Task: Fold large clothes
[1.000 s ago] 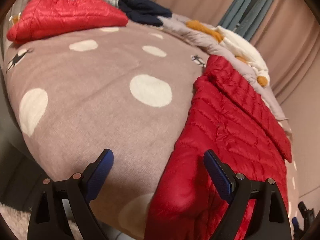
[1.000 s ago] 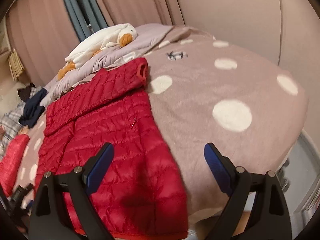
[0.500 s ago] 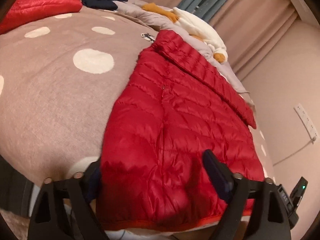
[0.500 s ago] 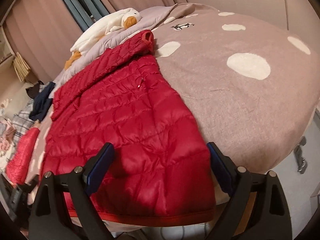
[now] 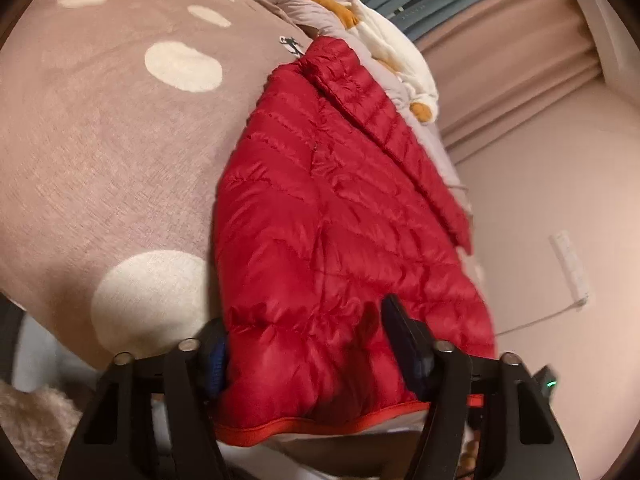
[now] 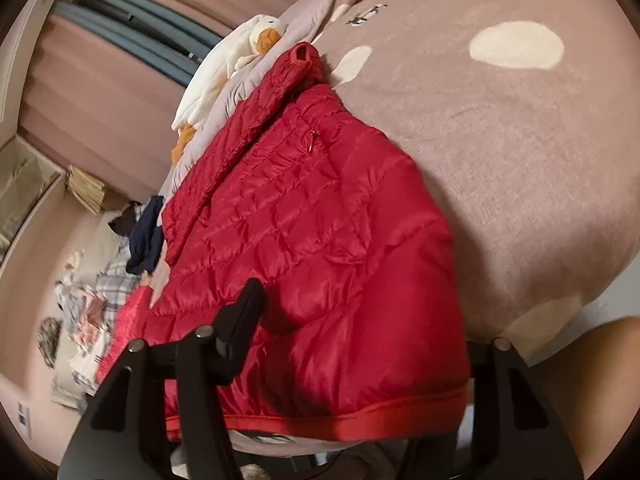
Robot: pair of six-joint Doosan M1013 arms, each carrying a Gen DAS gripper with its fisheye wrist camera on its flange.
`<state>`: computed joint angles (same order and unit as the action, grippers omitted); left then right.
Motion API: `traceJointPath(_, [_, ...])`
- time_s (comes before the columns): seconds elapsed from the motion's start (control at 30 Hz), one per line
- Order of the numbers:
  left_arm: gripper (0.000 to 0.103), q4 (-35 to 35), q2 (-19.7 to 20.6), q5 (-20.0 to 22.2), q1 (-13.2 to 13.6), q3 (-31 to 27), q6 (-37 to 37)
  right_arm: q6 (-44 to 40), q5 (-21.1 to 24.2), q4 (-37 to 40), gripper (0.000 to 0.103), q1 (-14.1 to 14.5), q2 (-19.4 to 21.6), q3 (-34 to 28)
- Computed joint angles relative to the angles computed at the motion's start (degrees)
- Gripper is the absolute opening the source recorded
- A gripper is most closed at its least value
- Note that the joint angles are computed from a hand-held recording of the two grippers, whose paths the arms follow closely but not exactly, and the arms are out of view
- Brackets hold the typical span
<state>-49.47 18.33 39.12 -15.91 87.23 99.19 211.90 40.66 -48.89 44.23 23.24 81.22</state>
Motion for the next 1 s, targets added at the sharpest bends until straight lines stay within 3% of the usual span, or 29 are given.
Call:
traceJointPath(0.03, [0.039,4.42,-0.3,-1.43,-0.65,0.12,-3.61,-2.73,1.83,1.32,0.04,0.08,0.43,-0.96])
traceJointPath(0.1, [0.033,10.97,-1.06,-4.05,-1.7,0.87,-8.47,-6.74,6.36,3.5,0.03,0.27,1.57,-3.17])
traceJointPath(0.13, [0.031,13.26,-1.07,-4.44,-1.93,0.78,-10.14,-6.63,6.55,3.19,0.026,0.1,1.63,-3.13])
traceJointPath(0.23, [0.024,19.59,-1.05,-3.2,-2.42,-0.48,-16.76,-6.14,6.93,3.1,0.018,-0.03,1.53,-2.93])
traceJointPath(0.37, [0.017,25.85,-1.69,-3.52,-3.05,-1.58,-19.03,-6.86,8.33,3.67,0.014,0.02,0.73,-3.15])
traceJointPath(0.47, [0.012,22.6,-2.82,-5.69,-2.45,-1.14,-16.86,-6.81,10.23,0.9,0.014,0.57,0.33,-4.01])
traceJointPath(0.6, [0.012,23.6,-3.24,-8.25,-2.49,-1.99,-16.16,-7.16,11.72,-5.19,0.013,1.63,-0.08,-5.41])
traceJointPath(0.7, [0.012,18.63,-2.38,-5.24,-1.51,-3.15,-12.02,-9.46,12.37,-6.15,0.014,1.76,-0.02,-6.52])
traceJointPath(0.77, [0.013,16.92,-0.9,-0.97,-0.58,-3.92,-16.82,-11.47,13.24,-3.95,0.017,1.47,0.41,-7.06])
traceJointPath(0.83, [0.015,10.46,0.34,2.43,0.94,-3.14,-16.89,-13.09,13.03,-0.65,0.017,1.03,0.69,-6.82])
traceJointPath(0.9, [0.02,6.42,0.48,2.56,1.76,-1.24,-15.56,-14.3,13.54,1.96,0.018,0.8,0.92,-6.46])
traceJointPath(0.93, [0.021,2.62,-0.07,0.67,2.04,0.34,-12.01,-14.95,13.63,3.39,0.019,0.59,1.01,-6.18])
traceJointPath(1.0, [0.025,2.12,-0.59,0.22,2.0,0.97,-10.96,-14.61,12.77,5.03,0.021,0.19,0.82,-5.24])
